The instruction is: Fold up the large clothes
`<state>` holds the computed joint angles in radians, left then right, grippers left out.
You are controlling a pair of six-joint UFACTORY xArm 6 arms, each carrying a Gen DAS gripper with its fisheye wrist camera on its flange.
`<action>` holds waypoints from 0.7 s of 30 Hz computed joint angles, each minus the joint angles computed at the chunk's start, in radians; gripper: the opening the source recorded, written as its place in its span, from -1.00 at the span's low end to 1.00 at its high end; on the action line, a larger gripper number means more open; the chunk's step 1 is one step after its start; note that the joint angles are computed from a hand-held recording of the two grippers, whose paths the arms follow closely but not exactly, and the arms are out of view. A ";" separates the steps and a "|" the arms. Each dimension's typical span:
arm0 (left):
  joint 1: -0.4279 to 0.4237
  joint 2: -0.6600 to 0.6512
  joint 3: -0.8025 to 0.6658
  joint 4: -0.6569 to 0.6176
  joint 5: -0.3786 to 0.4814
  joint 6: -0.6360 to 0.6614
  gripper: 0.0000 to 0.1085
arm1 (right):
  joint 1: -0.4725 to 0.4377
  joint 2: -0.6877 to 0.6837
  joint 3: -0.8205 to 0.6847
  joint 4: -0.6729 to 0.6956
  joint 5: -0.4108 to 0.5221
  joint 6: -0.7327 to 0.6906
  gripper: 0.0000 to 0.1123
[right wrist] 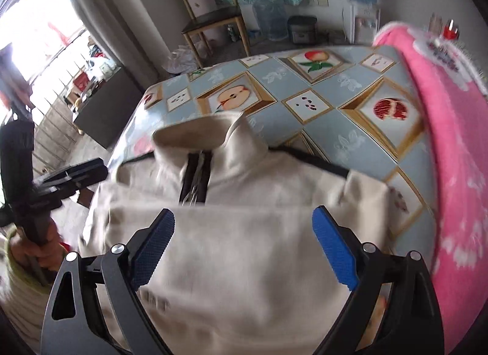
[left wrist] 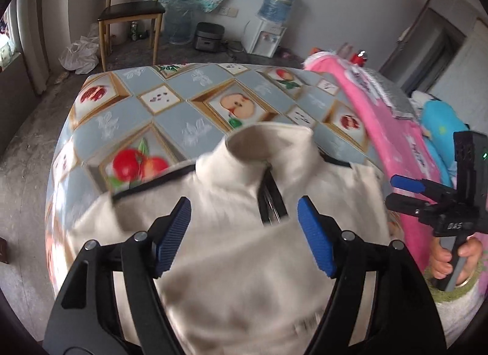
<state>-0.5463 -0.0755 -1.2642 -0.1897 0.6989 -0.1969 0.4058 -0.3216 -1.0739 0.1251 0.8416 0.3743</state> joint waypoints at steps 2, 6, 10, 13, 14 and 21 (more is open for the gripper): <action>0.013 0.129 -0.135 0.022 0.052 -0.025 0.27 | -0.059 0.144 -0.118 0.115 0.023 -0.061 0.59; 0.024 0.377 -0.426 0.165 0.191 -0.146 0.27 | -0.087 0.374 -0.341 0.140 0.086 -0.069 0.60; 0.016 0.488 -0.554 0.223 0.273 -0.152 0.27 | -0.069 0.555 -0.546 0.056 0.205 -0.044 0.59; 0.002 0.546 -0.619 0.283 0.352 -0.156 0.27 | -0.046 0.660 -0.670 -0.068 0.322 0.002 0.53; -0.002 0.550 -0.622 0.297 0.365 -0.158 0.27 | -0.040 0.675 -0.686 -0.097 0.350 0.013 0.46; -0.039 0.392 -0.418 0.350 0.336 -0.068 0.10 | -0.017 0.525 -0.530 -0.050 0.329 -0.063 -0.33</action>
<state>-0.5851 0.3164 -1.6821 0.1600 1.0345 -0.2651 0.3887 0.2030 -1.6042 0.0748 1.1704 0.3118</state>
